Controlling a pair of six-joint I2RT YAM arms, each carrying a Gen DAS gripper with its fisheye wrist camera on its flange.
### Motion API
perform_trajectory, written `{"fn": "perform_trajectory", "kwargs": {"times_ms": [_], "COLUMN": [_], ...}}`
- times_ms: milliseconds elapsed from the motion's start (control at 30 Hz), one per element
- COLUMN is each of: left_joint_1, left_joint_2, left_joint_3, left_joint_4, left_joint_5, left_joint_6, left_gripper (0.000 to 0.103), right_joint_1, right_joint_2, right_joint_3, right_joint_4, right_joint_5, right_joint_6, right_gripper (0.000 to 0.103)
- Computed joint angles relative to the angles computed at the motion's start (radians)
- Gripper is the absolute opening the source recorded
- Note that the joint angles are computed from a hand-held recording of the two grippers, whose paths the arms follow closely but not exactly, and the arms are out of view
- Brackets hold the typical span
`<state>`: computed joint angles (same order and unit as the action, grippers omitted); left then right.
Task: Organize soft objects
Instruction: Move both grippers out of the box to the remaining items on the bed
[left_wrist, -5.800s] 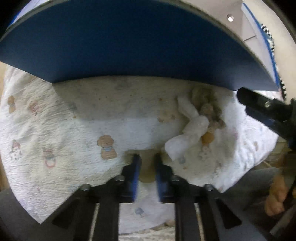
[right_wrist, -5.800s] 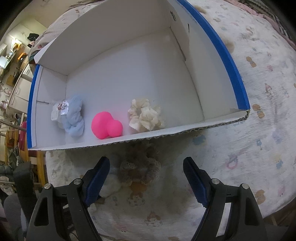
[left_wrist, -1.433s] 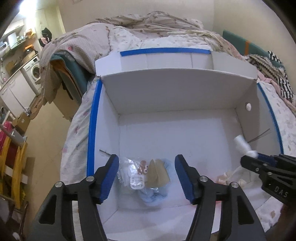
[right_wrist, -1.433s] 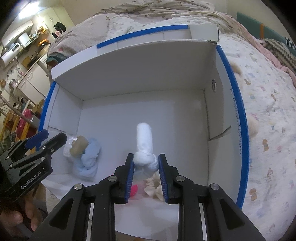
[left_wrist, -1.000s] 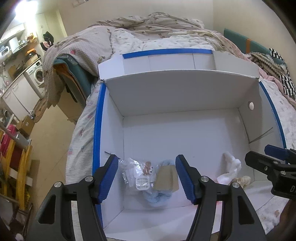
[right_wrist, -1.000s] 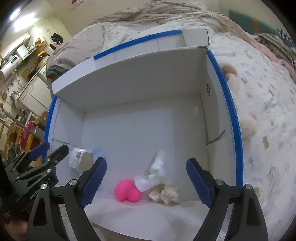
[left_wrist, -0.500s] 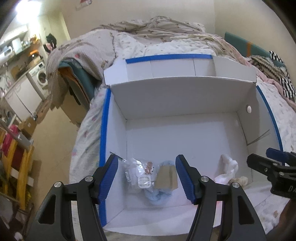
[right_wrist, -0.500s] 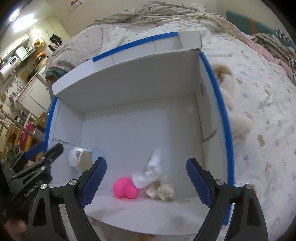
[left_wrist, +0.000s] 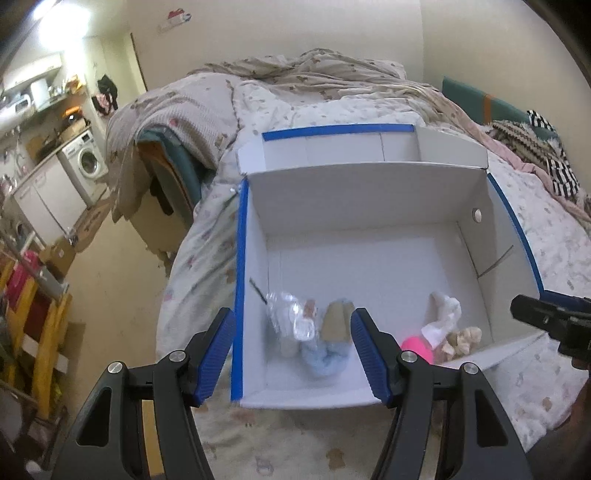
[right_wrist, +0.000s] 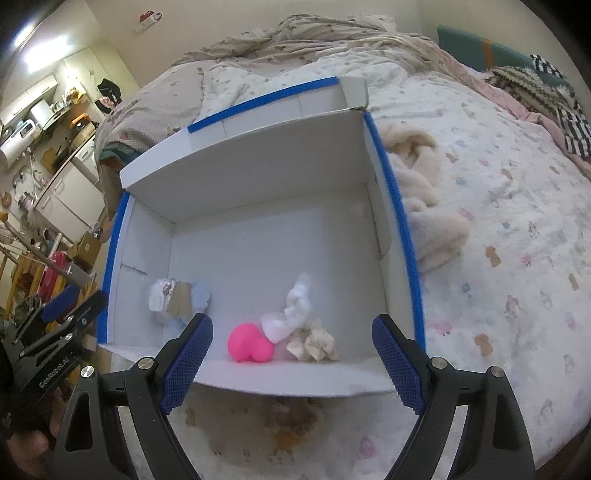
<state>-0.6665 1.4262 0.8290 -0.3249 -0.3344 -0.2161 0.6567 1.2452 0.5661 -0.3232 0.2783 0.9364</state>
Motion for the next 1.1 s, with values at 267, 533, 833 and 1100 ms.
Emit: {"fn": "perform_trajectory", "kwargs": {"times_ms": [267,533,833,1100], "left_joint_1": [0.024,0.037,0.020,-0.012], "left_joint_2": [-0.119,-0.187,-0.146,-0.045], "left_joint_3": [-0.101,-0.177,-0.188,-0.156], "left_joint_4": [-0.045,-0.054,-0.049,-0.063], "left_joint_5": [0.018,0.036,0.083,0.087], "left_joint_6": [-0.048,-0.054,-0.067,-0.113], "left_gripper": [0.062,0.062,0.062,0.062], "right_joint_1": [0.083,0.159,0.151,0.099], "right_joint_2": [-0.104,-0.153,-0.102,0.041], "right_joint_3": [-0.076,-0.119,-0.142,-0.129], "right_joint_4": [-0.062,-0.116,-0.090,0.010], "right_joint_5": [0.051,0.086,0.036,-0.073], "right_joint_6": [0.128,0.212,0.212,0.181], "right_gripper": [0.094,0.094,0.094,0.094]}}
